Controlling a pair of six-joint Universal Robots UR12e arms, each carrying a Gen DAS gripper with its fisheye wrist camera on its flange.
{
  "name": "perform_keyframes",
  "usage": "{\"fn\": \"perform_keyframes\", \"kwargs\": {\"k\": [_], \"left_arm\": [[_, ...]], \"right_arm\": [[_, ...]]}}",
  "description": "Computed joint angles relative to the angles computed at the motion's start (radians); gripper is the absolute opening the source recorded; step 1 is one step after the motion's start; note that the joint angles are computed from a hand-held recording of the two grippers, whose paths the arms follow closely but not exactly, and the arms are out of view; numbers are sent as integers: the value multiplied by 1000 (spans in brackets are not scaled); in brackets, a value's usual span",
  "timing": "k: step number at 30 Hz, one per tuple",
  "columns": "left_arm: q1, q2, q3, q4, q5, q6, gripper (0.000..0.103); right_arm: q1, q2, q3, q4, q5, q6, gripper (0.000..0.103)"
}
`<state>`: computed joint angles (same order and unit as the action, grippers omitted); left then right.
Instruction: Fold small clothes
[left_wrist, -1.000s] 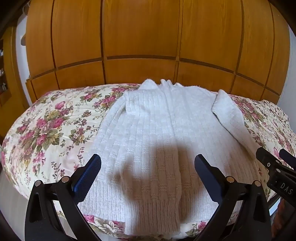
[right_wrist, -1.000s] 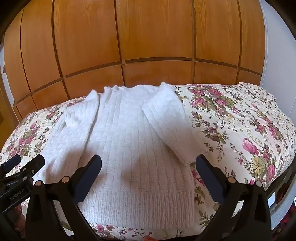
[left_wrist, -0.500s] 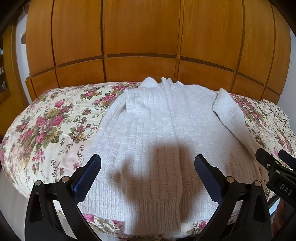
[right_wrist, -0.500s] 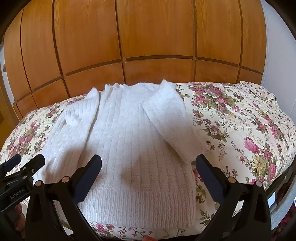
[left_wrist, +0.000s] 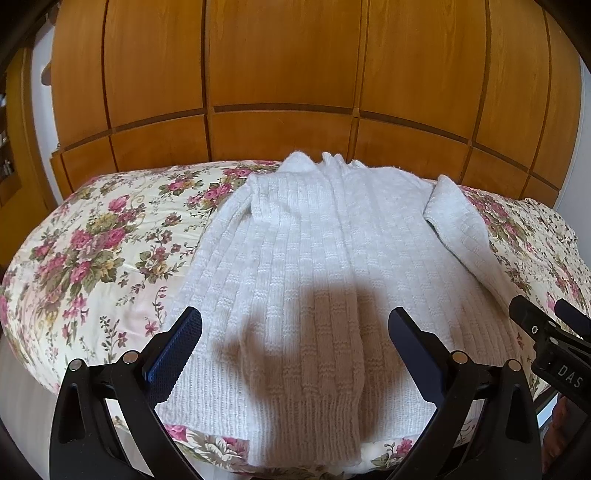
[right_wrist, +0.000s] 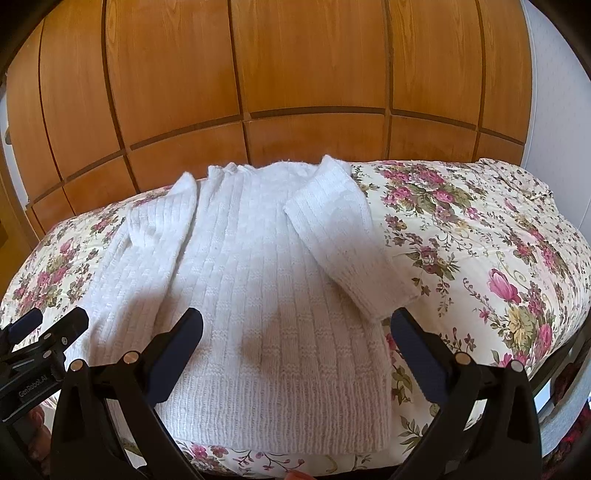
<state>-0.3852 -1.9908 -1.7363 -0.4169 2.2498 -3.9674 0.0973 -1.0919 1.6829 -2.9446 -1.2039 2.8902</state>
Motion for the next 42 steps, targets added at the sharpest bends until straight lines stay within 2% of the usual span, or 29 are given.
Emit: {"fn": "perform_keyframes", "kwargs": {"k": [24, 33, 38, 42], "left_arm": [[3, -2, 2, -7, -15, -1, 100], [13, -1, 2, -28, -61, -4, 100], [25, 0, -16, 24, -108, 10, 100], [31, -5, -37, 105, -137, 40, 100]], "right_arm": [[3, 4, -11, 33, -5, -3, 101], [5, 9, -15, 43, -14, -5, 101], [5, 15, -19, 44, -21, -7, 101], [7, 28, -23, 17, -40, -11, 101]]}}
